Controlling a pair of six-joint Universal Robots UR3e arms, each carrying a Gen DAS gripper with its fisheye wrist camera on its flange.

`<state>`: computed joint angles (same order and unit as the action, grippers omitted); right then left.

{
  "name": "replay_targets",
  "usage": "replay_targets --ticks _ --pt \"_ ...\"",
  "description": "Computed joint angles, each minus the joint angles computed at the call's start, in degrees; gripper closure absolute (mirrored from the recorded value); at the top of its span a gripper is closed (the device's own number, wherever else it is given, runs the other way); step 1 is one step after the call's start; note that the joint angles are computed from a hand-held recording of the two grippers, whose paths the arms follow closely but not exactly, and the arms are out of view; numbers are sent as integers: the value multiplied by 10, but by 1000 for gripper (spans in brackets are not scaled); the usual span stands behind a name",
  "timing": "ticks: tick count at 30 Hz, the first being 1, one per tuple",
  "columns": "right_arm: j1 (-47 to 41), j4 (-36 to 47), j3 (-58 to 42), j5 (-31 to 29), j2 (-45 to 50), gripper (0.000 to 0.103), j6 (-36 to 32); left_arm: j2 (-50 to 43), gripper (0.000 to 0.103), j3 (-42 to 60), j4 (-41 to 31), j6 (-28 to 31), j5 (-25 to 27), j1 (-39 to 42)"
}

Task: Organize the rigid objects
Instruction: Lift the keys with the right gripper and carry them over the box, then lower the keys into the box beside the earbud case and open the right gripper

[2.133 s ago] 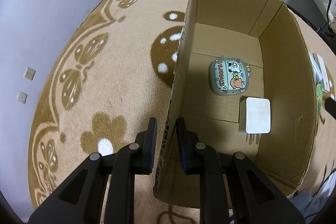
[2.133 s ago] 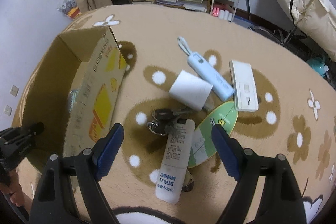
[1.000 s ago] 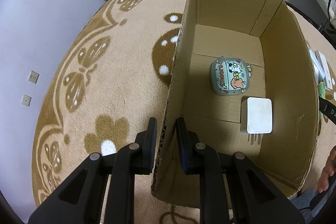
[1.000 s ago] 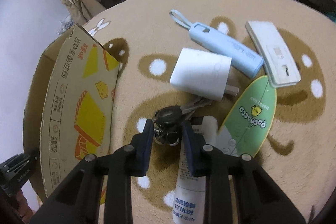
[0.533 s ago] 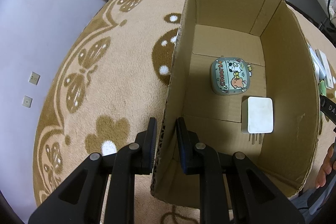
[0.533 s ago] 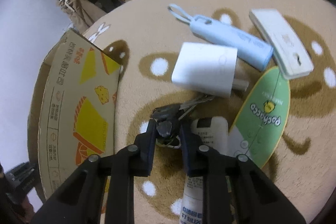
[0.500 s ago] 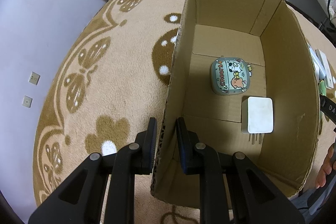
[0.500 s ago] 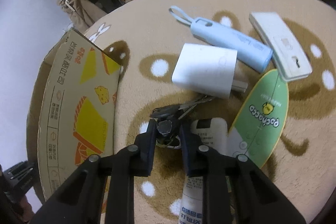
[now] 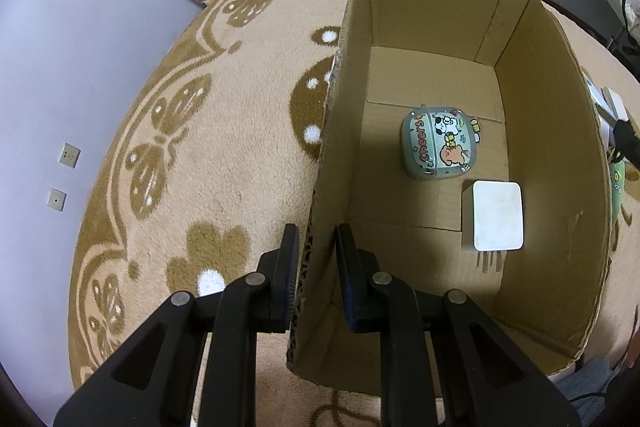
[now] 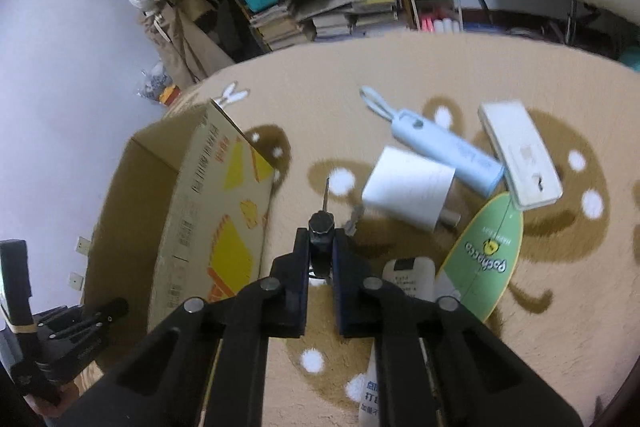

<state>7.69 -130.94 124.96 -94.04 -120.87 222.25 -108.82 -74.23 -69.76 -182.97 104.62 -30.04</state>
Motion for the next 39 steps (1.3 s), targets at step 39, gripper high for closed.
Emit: replay_targets --ticks 39 --pt "216 -108 -242 -97 207 91 -23 -3 84 3 -3 0 23 -15"
